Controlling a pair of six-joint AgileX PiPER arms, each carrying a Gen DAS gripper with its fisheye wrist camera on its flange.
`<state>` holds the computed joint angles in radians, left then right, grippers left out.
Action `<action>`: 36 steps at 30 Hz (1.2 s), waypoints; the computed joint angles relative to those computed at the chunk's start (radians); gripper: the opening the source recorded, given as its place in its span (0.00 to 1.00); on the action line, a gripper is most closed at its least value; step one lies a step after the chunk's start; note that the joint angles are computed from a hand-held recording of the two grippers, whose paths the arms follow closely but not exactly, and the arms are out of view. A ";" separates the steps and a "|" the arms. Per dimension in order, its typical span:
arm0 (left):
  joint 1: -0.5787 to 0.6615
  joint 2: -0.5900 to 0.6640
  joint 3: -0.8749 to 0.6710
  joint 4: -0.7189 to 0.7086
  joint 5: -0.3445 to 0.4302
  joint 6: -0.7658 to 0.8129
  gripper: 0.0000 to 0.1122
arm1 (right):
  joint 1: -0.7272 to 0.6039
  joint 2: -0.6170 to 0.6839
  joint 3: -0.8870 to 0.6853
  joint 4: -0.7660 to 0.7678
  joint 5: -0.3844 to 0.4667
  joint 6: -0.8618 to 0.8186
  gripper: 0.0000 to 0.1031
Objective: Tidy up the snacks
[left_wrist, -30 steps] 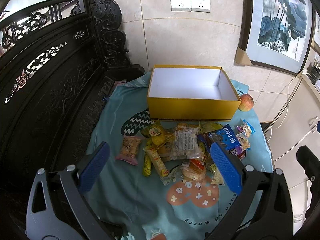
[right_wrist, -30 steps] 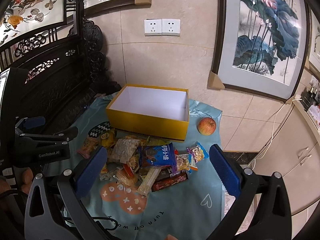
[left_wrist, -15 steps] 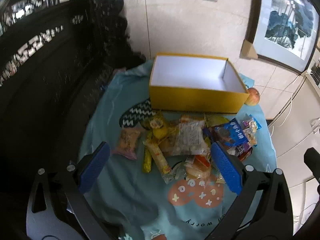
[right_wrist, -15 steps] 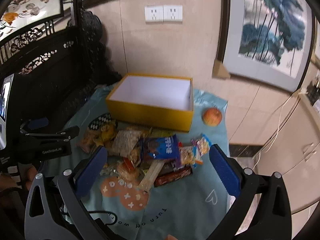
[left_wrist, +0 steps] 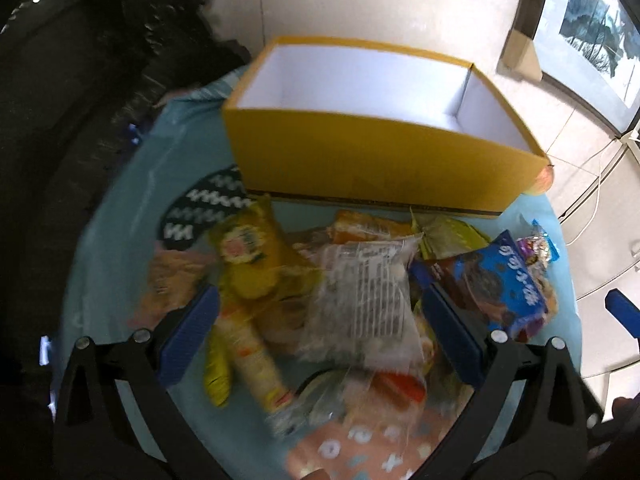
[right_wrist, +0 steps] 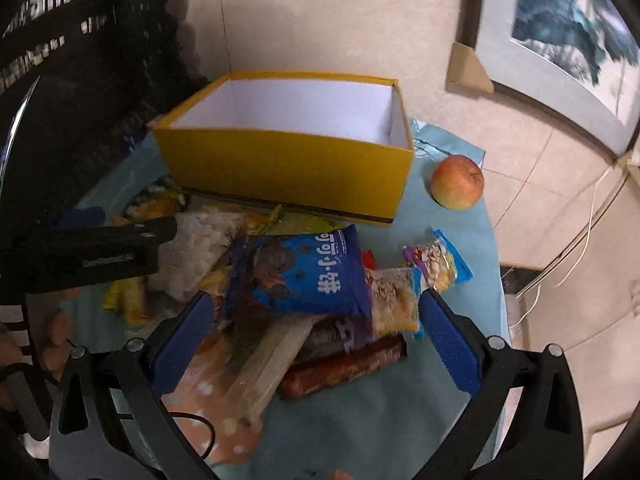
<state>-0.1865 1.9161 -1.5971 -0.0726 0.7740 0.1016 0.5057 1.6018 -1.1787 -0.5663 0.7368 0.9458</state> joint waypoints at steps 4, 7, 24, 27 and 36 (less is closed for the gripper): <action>-0.005 0.090 -0.045 -0.019 -0.010 0.010 0.90 | -0.034 0.072 -0.012 0.006 -0.066 -0.023 0.99; -0.022 0.125 -0.041 0.044 -0.053 -0.026 0.90 | -0.049 0.142 -0.048 0.022 -0.070 -0.065 0.99; 0.099 0.060 0.093 -0.303 -0.084 0.453 0.39 | -0.133 0.151 -0.029 0.272 -0.137 -0.325 0.64; 0.120 0.025 0.112 -0.372 -0.069 0.489 0.38 | -0.156 0.110 0.005 0.321 -0.163 -0.349 0.63; 0.197 -0.093 0.137 -0.556 -0.007 0.600 0.38 | -0.150 -0.041 0.039 0.324 -0.155 -0.339 0.63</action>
